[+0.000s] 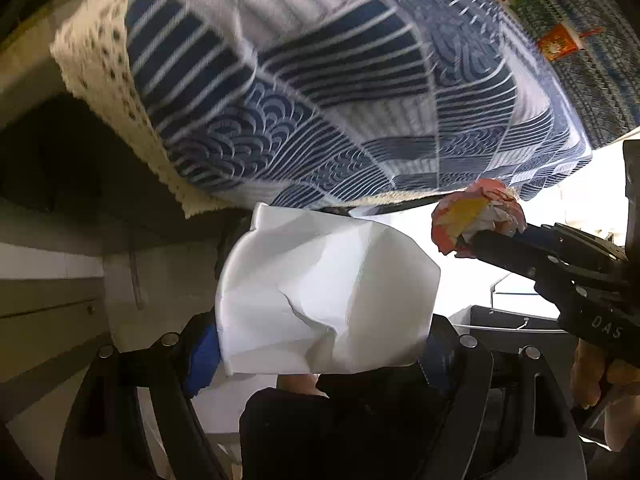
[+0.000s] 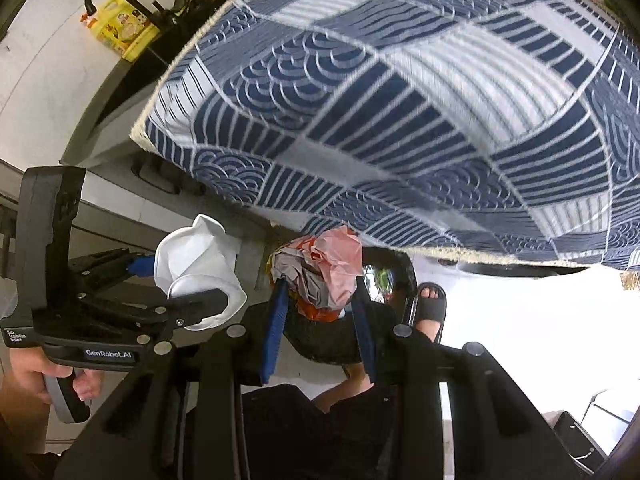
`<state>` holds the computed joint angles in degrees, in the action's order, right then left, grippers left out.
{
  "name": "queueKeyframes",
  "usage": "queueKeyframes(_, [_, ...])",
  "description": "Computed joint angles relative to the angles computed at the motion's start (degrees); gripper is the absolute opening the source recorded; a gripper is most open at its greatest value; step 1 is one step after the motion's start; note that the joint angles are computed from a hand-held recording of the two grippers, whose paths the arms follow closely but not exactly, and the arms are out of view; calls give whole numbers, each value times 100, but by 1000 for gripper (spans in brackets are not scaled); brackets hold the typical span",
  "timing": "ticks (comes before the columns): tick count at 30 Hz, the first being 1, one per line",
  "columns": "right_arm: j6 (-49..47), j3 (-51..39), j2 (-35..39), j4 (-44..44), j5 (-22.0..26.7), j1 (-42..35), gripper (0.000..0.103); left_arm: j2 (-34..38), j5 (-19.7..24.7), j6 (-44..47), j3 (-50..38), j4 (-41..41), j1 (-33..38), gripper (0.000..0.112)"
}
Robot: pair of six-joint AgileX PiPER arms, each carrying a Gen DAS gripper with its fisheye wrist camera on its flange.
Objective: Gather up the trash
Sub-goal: 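Carry the white tissue and pink-orange wrapper down over the black bin, then open the left tool and right tool to drop both items into the bin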
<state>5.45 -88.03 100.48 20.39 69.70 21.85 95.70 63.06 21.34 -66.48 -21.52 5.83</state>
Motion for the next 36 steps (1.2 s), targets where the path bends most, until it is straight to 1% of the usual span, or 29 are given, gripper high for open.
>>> queueKeyframes(8, [-68, 456, 35, 107, -99, 50, 34, 299, -280, -21, 254, 98, -12, 78])
queueKeyframes(19, [-218, 920, 99, 271, -231, 67, 35, 678, -516, -79, 336, 169, -44, 78])
queueKeyframes(29, [-192, 1051, 57, 310, -307, 46, 35, 714, -454, -188, 182, 290, -112, 78])
queueKeyframes(31, [-218, 1060, 73, 368, -324, 31, 36, 722, -414, -206, 139, 289, -109, 79])
queueKeyframes(32, [-235, 1060, 73, 418, -312, 13, 39, 716, -398, -199, 119, 281, -100, 79])
queueKeyframes(33, [-245, 1066, 73, 462, -316, -13, 45, 719, -391, -196, 97, 261, -88, 80])
queueKeyframes(35, [-161, 1084, 31, 394, -368, -21, 50, 689, -459, -269, 76, 229, -47, 89])
queueKeyframes(36, [-160, 1086, 39, 422, -356, -49, 51, 697, -440, -246, 60, 164, -16, 92])
